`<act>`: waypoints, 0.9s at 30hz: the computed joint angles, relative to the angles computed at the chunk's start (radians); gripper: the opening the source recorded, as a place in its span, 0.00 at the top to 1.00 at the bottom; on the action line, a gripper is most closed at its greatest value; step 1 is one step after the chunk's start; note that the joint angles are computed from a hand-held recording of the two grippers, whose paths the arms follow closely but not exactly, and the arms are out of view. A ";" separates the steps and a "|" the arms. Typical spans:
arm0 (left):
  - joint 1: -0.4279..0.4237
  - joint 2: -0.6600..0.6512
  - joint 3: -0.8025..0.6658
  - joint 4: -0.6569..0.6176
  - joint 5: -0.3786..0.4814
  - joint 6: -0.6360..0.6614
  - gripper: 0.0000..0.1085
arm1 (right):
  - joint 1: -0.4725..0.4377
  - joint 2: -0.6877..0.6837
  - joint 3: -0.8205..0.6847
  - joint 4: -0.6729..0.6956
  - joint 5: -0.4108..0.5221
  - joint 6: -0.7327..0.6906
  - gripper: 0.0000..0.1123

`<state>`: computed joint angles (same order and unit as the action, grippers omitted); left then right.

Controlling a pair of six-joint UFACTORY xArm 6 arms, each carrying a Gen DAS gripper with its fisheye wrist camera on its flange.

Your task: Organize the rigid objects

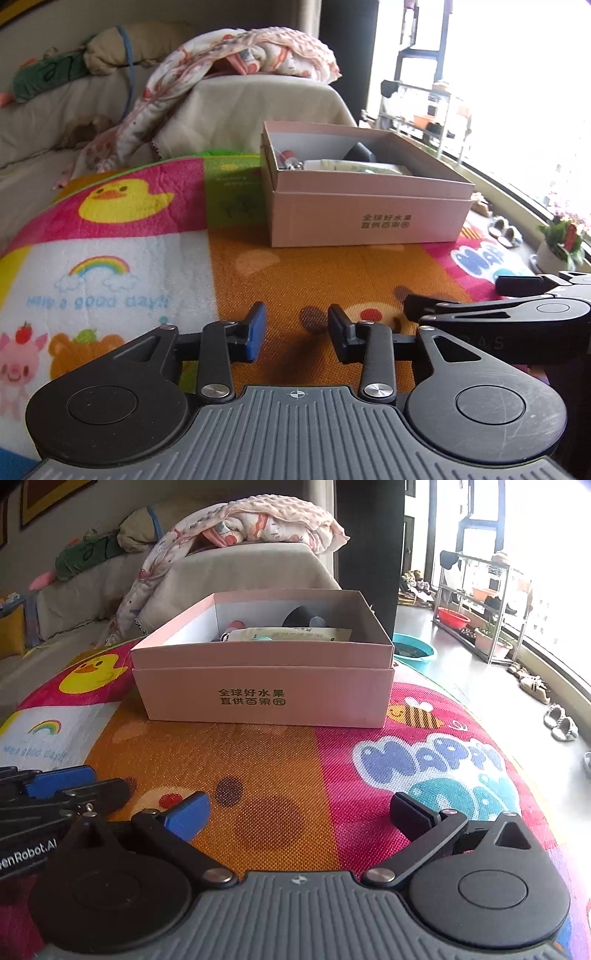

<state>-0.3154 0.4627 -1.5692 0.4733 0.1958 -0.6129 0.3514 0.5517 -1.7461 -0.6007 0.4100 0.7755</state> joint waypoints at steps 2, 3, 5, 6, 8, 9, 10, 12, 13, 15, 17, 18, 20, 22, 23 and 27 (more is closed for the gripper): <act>0.001 0.003 -0.007 0.061 0.007 -0.065 0.63 | 0.000 0.006 -0.011 -0.035 0.017 0.052 0.08; 0.002 0.003 -0.006 0.063 0.005 -0.068 0.63 | -0.001 0.006 -0.013 -0.041 0.021 0.062 0.08; 0.004 0.003 -0.006 0.062 0.005 -0.075 0.63 | -0.002 0.004 -0.008 -0.049 0.019 0.068 0.08; 0.005 0.004 -0.008 0.062 0.005 -0.078 0.63 | -0.001 0.003 -0.009 -0.054 0.023 0.071 0.08; 0.005 0.007 -0.013 0.078 0.010 -0.091 0.63 | -0.001 0.002 -0.007 -0.063 0.026 0.078 0.08; 0.003 0.008 -0.016 0.091 0.015 -0.099 0.63 | -0.001 0.000 -0.004 -0.068 0.027 0.083 0.08; 0.002 0.009 -0.019 0.108 0.022 -0.109 0.63 | -0.001 -0.001 -0.003 -0.071 0.027 0.086 0.08; -0.002 0.011 -0.027 0.135 0.035 -0.124 0.63 | -0.001 0.000 -0.004 -0.072 0.026 0.087 0.08; -0.002 0.012 -0.029 0.141 0.038 -0.126 0.63 | -0.001 0.000 -0.004 -0.072 0.026 0.087 0.08; -0.003 0.012 -0.029 0.140 0.037 -0.128 0.63 | -0.001 0.000 -0.004 -0.071 0.026 0.087 0.08; -0.002 0.013 -0.026 0.123 0.029 -0.119 0.63 | -0.001 0.000 -0.003 -0.071 0.025 0.087 0.08; 0.000 0.012 -0.024 0.112 0.024 -0.113 0.63 | -0.001 0.001 -0.004 -0.072 0.026 0.087 0.08; 0.002 0.011 -0.019 0.099 0.015 -0.108 0.63 | -0.001 0.001 -0.005 -0.073 0.026 0.087 0.08; 0.004 0.009 -0.013 0.081 0.005 -0.097 0.63 | -0.001 0.001 -0.005 -0.071 0.025 0.087 0.08; 0.005 0.009 -0.012 0.072 0.001 -0.093 0.64 | -0.001 0.001 -0.005 -0.071 0.025 0.087 0.08; 0.007 0.010 -0.010 0.060 -0.004 -0.087 0.64 | -0.001 0.002 -0.005 -0.072 0.025 0.088 0.08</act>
<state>-0.3084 0.4722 -1.5791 0.5334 0.1918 -0.7002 0.3503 0.5537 -1.7516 -0.6726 0.4351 0.8632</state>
